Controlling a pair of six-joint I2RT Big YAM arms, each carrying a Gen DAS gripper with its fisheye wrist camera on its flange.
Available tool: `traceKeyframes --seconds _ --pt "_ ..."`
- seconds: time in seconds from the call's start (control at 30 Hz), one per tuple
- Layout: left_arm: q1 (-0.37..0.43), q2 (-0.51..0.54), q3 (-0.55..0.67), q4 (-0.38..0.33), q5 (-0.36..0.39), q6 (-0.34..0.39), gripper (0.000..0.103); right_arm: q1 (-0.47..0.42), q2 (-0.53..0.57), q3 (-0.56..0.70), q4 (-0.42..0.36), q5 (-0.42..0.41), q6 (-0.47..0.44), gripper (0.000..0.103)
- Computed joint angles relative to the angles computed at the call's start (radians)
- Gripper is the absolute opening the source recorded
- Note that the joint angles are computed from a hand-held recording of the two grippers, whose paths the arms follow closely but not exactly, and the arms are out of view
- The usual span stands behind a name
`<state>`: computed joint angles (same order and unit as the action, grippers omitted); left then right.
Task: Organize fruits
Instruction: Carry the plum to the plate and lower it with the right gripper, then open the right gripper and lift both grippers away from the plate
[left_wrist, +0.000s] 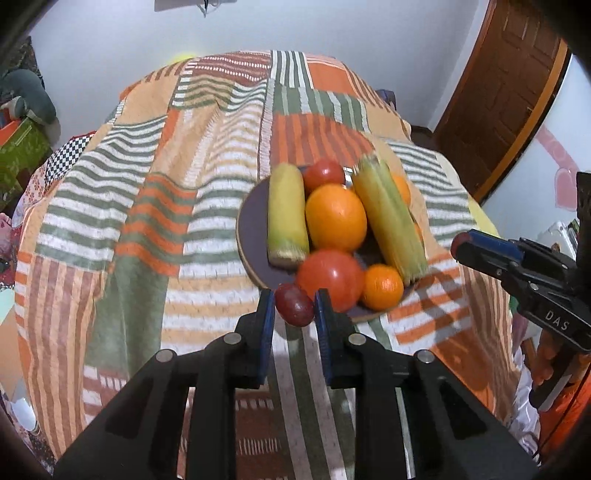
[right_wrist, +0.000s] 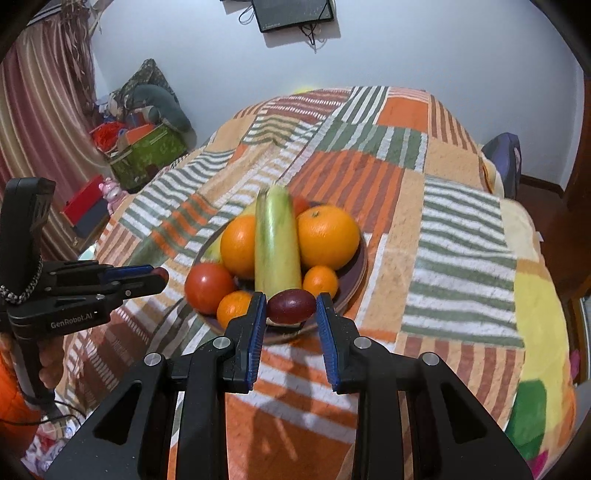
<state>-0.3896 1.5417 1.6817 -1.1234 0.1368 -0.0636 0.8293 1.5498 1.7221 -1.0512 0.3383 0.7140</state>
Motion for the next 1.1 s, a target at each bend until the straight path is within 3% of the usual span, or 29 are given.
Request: traceKeyframes --seconds 0.47,0.83,1.1 --pt "0.021 0.102 0.067 -0.012 0.019 -0.023 0.022 -0.039 0.008 -0.049 0.008 -0.063 0.035 0.026" --pt "0.019 0.110 0.065 -0.004 0.011 -0.040 0.023 -0.049 0.011 -0.060 0.009 -0.091 0.048 0.026" --pt "0.026 0.101 0.064 -0.014 0.015 -0.057 0.030 -0.055 -0.003 -0.067 0.006 -0.084 0.073 0.040"
